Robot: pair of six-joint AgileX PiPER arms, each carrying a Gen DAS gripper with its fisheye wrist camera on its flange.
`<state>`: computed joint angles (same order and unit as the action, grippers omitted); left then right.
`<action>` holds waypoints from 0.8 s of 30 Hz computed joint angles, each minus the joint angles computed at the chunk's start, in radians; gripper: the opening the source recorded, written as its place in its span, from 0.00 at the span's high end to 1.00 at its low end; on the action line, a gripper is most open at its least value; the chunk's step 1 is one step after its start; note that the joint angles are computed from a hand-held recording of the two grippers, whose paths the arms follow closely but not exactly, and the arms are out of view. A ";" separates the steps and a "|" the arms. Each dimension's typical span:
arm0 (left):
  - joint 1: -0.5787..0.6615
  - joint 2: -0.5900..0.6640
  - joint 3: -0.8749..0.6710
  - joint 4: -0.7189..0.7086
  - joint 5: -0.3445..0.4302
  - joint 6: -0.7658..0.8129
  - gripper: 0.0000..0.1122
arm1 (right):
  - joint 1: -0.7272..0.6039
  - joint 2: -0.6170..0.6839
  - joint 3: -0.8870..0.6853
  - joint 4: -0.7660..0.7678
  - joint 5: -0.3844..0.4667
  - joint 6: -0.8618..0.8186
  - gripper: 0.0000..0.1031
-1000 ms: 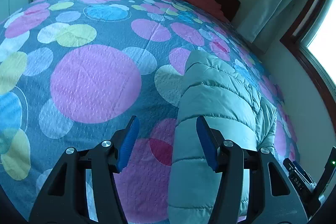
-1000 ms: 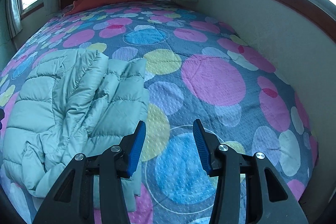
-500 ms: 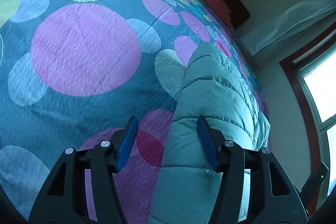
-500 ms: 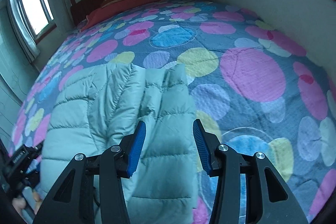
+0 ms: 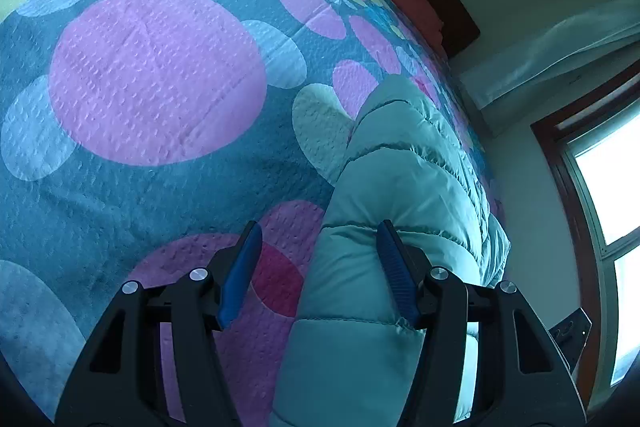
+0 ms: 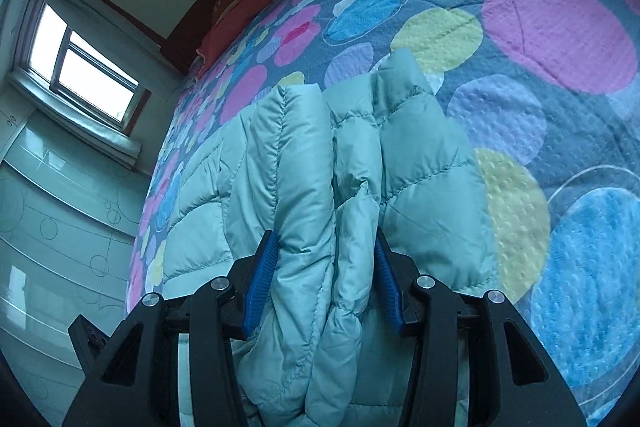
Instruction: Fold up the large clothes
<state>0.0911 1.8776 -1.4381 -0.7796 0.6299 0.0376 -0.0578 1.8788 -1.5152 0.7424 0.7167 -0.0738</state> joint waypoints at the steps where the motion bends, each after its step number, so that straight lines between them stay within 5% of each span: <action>1: -0.003 -0.001 -0.010 0.017 0.006 -0.009 0.47 | 0.000 0.000 0.007 0.033 -0.004 -0.035 0.77; 3: -0.006 -0.007 -0.028 0.024 0.019 -0.002 0.47 | 0.001 -0.019 0.012 0.036 -0.011 -0.059 0.91; 10: -0.065 -0.008 -0.064 0.016 0.049 0.040 0.46 | -0.071 -0.067 0.043 -0.024 -0.013 -0.065 0.92; 17: -0.120 0.055 -0.087 0.070 0.052 -0.014 0.41 | -0.182 0.005 0.116 0.207 0.058 -0.226 0.91; 22: -0.081 0.025 -0.068 -0.006 0.090 0.041 0.42 | -0.207 -0.045 0.126 0.201 0.129 -0.211 0.77; 24: -0.075 -0.011 -0.029 -0.034 0.084 0.076 0.42 | -0.214 -0.096 0.170 0.226 0.143 -0.247 0.52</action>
